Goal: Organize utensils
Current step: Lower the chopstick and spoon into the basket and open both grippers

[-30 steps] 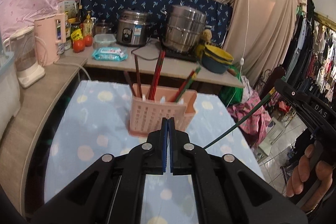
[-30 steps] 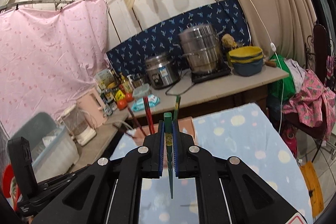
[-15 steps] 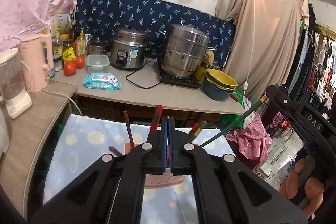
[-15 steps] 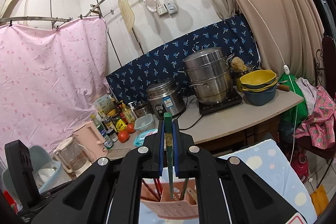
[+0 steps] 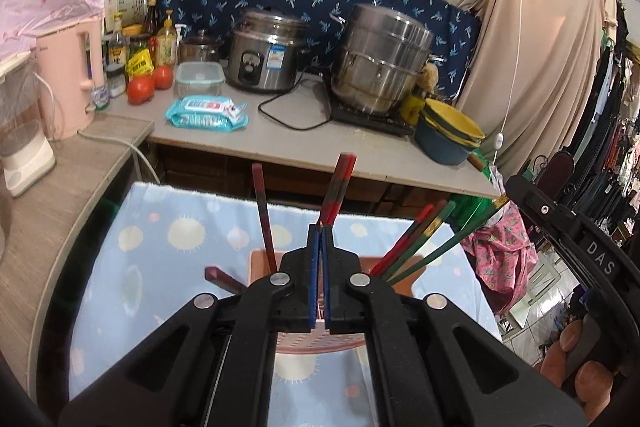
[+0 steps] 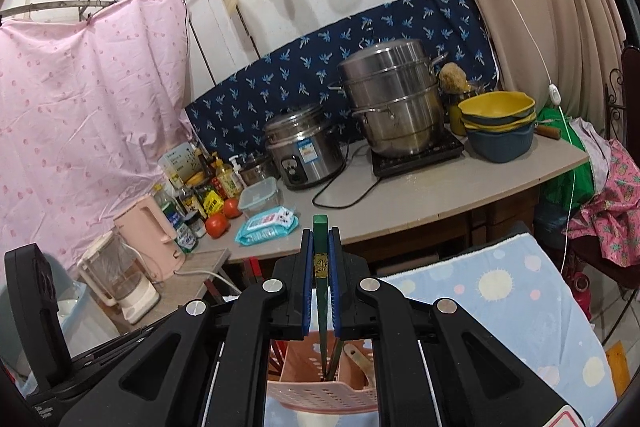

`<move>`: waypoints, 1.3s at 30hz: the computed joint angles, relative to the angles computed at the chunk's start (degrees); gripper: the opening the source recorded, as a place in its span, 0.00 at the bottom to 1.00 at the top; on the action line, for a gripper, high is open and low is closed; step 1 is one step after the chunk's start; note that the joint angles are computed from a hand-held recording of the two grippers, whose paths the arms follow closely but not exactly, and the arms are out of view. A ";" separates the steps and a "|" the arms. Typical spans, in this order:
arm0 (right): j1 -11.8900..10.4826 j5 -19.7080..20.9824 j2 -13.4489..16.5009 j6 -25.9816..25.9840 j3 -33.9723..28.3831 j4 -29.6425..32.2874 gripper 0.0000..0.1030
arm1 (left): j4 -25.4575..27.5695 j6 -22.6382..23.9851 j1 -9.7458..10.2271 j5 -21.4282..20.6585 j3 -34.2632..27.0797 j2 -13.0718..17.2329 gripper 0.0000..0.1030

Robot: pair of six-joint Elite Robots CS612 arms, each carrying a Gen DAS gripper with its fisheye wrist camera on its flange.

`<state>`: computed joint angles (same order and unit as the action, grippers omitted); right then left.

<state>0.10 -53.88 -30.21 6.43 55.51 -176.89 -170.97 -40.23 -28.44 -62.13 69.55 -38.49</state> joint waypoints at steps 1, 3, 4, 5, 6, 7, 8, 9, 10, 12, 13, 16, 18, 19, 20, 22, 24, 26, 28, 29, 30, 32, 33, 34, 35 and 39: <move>0.06 -0.08 0.10 -0.35 -0.06 0.45 0.07 | 0.41 -0.29 0.01 -0.11 -0.14 0.16 0.01; 0.18 -0.14 0.26 -1.07 -0.21 1.46 0.07 | 0.91 -0.43 0.02 -0.23 -0.41 0.44 0.01; 0.21 -0.11 0.30 -1.45 -0.26 2.08 0.07 | 1.09 -0.62 -0.06 0.02 -0.38 0.48 0.01; 0.22 -0.08 0.32 -1.71 -0.23 2.46 0.07 | 1.11 -0.79 -0.12 0.38 -0.32 0.51 0.01; 0.22 -0.27 0.27 -1.71 0.00 2.34 0.08 | 1.09 -0.77 -0.16 0.48 -0.29 0.52 0.02; 0.18 -0.49 0.22 -1.56 0.28 1.81 0.09 | 1.26 -1.02 -0.18 0.51 -0.23 0.47 0.04; 0.14 -0.69 0.10 -1.65 0.54 1.69 0.13 | 1.20 -1.23 -0.19 0.53 -0.10 0.38 0.06; 0.11 -0.84 -0.05 -1.77 0.80 1.74 0.14 | 1.18 -1.49 -0.27 0.83 0.12 0.29 0.11; 0.04 -0.84 -0.19 -1.65 1.06 1.67 0.14 | 1.26 -1.76 -0.30 1.12 0.30 0.18 0.19; -0.07 -0.80 -0.51 -1.46 1.61 1.61 0.14 | 1.09 -2.02 -0.54 1.89 0.94 -0.16 0.23; -0.17 -0.73 -0.77 -1.42 2.08 1.46 0.14 | 1.26 -2.03 -0.63 2.21 1.07 -0.29 0.23; -0.46 -0.49 -1.63 -1.52 3.76 0.85 0.16 | 1.28 -1.97 -0.98 2.81 1.96 -0.84 0.23; -0.61 -0.28 -2.37 -1.72 5.21 0.42 0.20 | 1.48 -2.00 -1.32 3.47 2.59 -1.28 0.23; -0.74 -0.04 -2.78 -1.93 6.08 0.18 0.21 | 1.72 -1.99 -1.59 4.19 3.03 -1.57 0.23; -0.85 0.14 -3.21 -2.18 6.98 -0.01 0.24 | 1.95 -1.93 -1.85 4.84 3.42 -1.83 0.24; -1.03 0.33 -4.33 -3.39 9.37 -0.33 0.25 | 2.66 -2.10 -2.50 6.33 4.42 -2.43 0.29; -1.08 0.02 -5.39 -5.39 11.57 -0.21 0.25 | 3.52 -2.64 -3.19 7.83 5.60 -3.11 0.34; -1.16 -0.46 -6.49 -7.31 13.93 -0.26 0.25 | 4.28 -3.23 -3.73 8.66 6.67 -3.67 0.34; -1.36 -0.65 -7.58 -8.91 16.39 -0.17 0.25 | 4.86 -3.92 -4.19 8.75 7.79 -4.22 0.34; -1.48 -0.77 -8.21 -9.67 17.76 -0.10 0.25 | 5.27 -4.23 -4.39 8.77 8.30 -4.46 0.34; -1.58 -0.89 -8.67 -10.25 18.76 -0.05 0.25 | 5.78 -4.55 -4.64 8.92 8.71 -4.68 0.34; -1.73 -1.03 -9.48 -11.53 20.48 0.42 0.25 | 6.80 -5.14 -5.18 9.44 9.66 -5.11 0.34; -1.81 -1.16 -9.96 -12.35 21.52 0.60 0.25 | 7.47 -5.39 -5.48 9.70 10.17 -5.34 0.34; -1.85 -1.38 -10.36 -13.04 22.40 0.69 0.25 | 8.04 -5.62 -5.71 9.93 10.54 -5.51 0.34; -1.91 -1.54 -10.75 -13.72 23.29 0.72 0.25 | 8.42 -5.87 -5.92 10.17 10.82 -5.61 0.34; -1.96 -2.44 -12.03 -16.08 26.23 0.85 0.25 | 10.24 -7.49 -6.53 10.07 12.04 -6.18 0.34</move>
<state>-1.86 -56.32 -42.24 -9.65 81.74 -176.04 -160.72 -47.72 -34.97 -52.06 81.60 -44.68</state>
